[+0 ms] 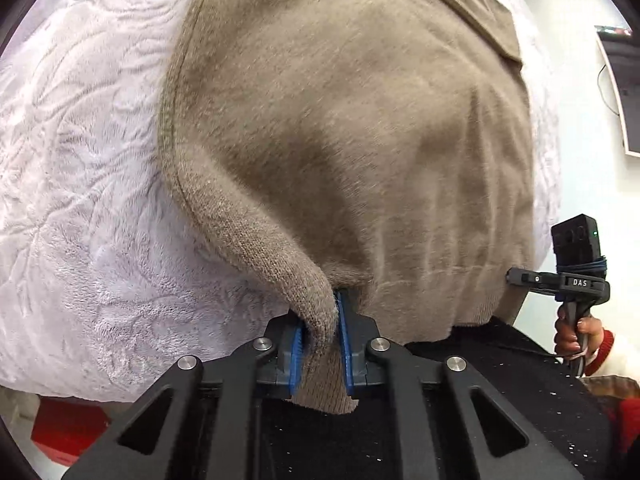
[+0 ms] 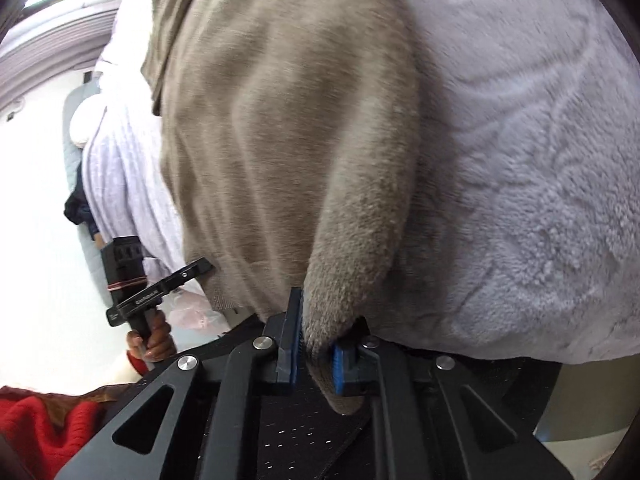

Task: Fold small clothes
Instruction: 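Grasp the ribbed hem with both grippers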

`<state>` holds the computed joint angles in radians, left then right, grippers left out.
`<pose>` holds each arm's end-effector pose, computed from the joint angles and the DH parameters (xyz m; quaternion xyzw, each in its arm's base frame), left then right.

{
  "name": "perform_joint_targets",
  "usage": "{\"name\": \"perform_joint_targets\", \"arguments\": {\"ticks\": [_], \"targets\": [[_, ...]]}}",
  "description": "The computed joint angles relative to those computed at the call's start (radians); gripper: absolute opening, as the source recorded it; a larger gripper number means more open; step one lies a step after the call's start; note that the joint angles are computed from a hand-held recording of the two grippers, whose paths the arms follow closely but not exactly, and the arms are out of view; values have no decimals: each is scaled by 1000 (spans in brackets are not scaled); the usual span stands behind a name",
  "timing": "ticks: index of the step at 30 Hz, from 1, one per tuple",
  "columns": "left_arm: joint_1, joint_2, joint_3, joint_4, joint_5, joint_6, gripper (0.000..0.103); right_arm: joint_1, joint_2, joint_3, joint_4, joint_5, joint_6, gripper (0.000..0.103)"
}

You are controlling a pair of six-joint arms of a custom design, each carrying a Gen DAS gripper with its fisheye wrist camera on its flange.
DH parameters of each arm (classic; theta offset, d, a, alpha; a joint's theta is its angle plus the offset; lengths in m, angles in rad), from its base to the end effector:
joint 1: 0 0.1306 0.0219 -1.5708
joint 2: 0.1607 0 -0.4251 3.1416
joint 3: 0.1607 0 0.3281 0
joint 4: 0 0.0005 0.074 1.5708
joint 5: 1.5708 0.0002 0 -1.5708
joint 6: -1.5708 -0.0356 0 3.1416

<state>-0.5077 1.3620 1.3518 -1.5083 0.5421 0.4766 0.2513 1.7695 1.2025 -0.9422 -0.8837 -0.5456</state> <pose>0.2834 -0.1793 0.4475 -0.0220 -0.9629 0.2478 0.1043 0.4329 0.1390 0.2559 -0.1195 -0.8957 -0.4047 0.1402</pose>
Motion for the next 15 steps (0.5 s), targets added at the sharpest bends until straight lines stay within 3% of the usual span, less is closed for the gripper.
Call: {"name": "perform_joint_targets", "arguments": {"ticks": [4,6,7,8,10,13,14,15], "targets": [[7,15,-2,-50,-37,-62,17,-8,9,-14,0,-32,-5,13],[-2,32,-7,-70,-61,-75,17,-5,24,-16,-16,-21,-10,19],[-3,31,-16,-60,-60,-66,23,-8,39,-6,-52,-8,-1,29],[2,30,-24,-48,-50,-64,28,-10,48,-4,-66,-6,5,49],[5,36,-24,-41,-35,-72,35,-2,47,-21,-17,-21,-14,59],[-8,49,-12,-46,-41,-85,37,22,51,-3,-36,4,15,56],[-11,53,-1,-49,-41,-85,34,29,51,3,-38,4,20,37],[-1,46,-2,-43,-27,-86,28,35,47,8,-27,-8,14,25]]}}
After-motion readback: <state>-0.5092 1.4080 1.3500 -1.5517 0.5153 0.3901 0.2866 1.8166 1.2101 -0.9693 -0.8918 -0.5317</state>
